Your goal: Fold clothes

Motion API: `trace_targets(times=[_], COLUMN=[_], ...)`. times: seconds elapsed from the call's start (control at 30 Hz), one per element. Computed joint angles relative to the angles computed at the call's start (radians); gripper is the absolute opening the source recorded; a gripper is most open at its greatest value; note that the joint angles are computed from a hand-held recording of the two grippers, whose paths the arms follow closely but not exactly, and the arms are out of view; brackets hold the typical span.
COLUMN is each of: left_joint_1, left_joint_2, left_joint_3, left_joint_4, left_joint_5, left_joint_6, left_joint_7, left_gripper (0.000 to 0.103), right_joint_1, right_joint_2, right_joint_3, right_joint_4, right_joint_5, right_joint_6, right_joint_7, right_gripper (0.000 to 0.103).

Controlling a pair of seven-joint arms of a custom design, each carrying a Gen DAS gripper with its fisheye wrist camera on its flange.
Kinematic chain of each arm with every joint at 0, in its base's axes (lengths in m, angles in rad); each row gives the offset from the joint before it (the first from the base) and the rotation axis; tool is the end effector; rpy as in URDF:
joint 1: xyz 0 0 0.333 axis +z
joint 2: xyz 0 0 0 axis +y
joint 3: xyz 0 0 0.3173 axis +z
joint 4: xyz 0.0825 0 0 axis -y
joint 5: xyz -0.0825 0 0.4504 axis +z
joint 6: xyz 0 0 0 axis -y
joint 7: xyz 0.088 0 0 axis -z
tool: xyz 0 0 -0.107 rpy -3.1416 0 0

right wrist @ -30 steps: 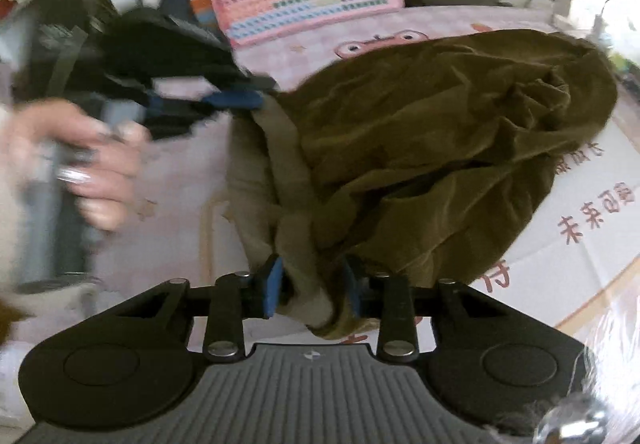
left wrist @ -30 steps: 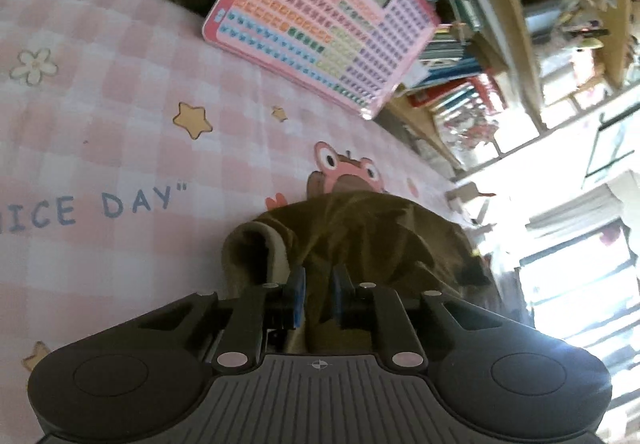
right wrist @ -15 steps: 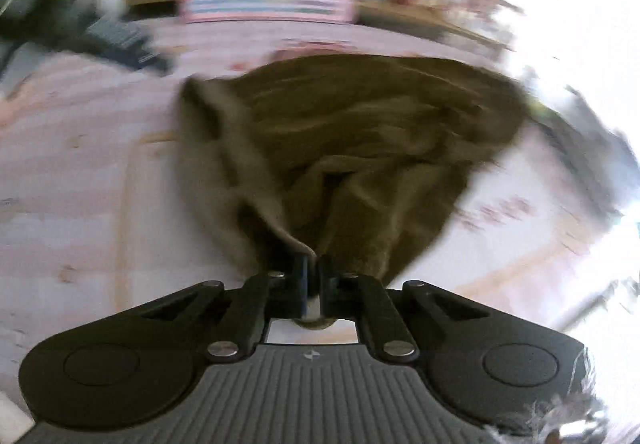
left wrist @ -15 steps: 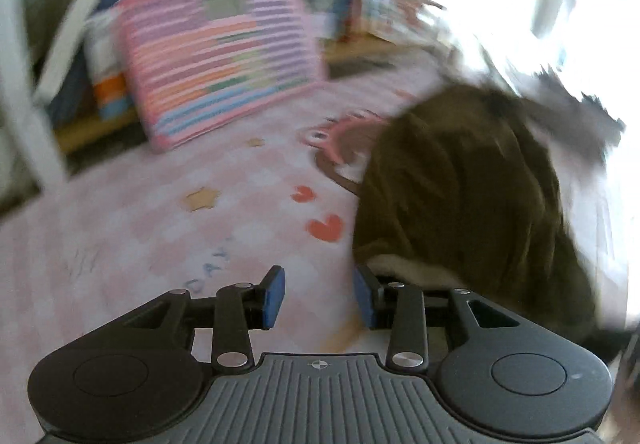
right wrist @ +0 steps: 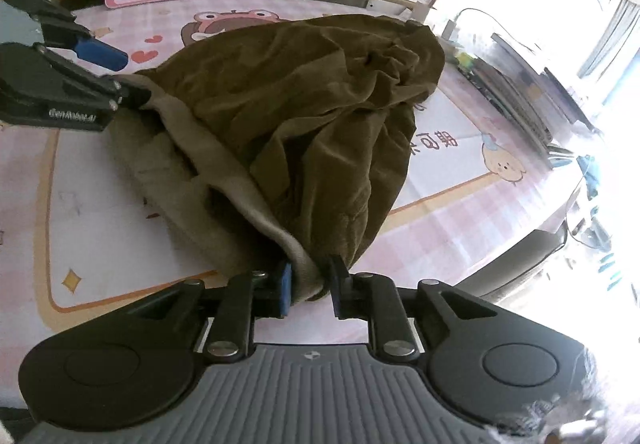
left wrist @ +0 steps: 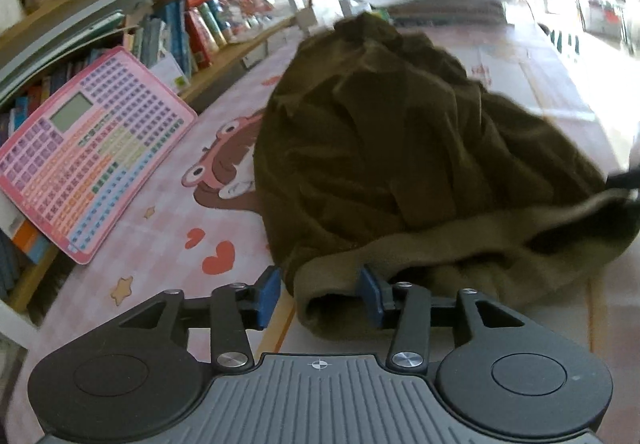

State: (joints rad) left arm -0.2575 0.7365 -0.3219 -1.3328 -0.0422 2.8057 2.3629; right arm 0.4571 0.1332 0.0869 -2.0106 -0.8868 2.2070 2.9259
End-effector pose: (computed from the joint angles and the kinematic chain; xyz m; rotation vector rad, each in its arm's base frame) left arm 0.7471 -0.3962 0.3704 -0.5043 2.4910 -0.8545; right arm 0.5688 0.3124 0.3709 -1.6729 2.2355 -1.0078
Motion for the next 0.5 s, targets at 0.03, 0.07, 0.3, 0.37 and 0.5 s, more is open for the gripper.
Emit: trace_targets(times=[0.03, 0.07, 0.3, 0.37, 0.5], left_joint_1=[0.008, 0.023, 0.057, 0.048, -0.007], left_joint_2=[-0.002, -0.008, -0.041, -0.033, 0.006], left_joint_3=[-0.010, -0.027, -0.056, -0.051, -0.003], left_joint_4=[-0.003, -0.010, -0.062, -0.052, -0.001], left_joint_5=[-0.004, -0.017, -0.060, -0.057, -0.022], left_joint_6=[-0.002, -0.005, 0.013, 0.009, 0.013], left_joint_7=[0.011, 0.026, 0.092, 0.101, 0.070], left_gripper=[0.046, 0.048, 0.051, 0.051, 0.051], right_joint_1=[0.000, 0.001, 0.001, 0.003, 0.007], right_joint_2=[0.000, -0.004, -0.012, -0.003, 0.005], right_joint_3=[-0.002, -0.003, 0.006, 0.008, 0.006], right_joint_4=[0.000, -0.003, -0.001, 0.009, 0.017], right_joint_5=[-0.005, -0.016, -0.026, -0.018, -0.010], right_joint_6=[-0.002, -0.008, -0.066, -0.075, -0.084], right_joint_7=[0.009, 0.033, 0.097, 0.090, 0.082], right_gripper=[0.016, 0.016, 0.016, 0.016, 0.016])
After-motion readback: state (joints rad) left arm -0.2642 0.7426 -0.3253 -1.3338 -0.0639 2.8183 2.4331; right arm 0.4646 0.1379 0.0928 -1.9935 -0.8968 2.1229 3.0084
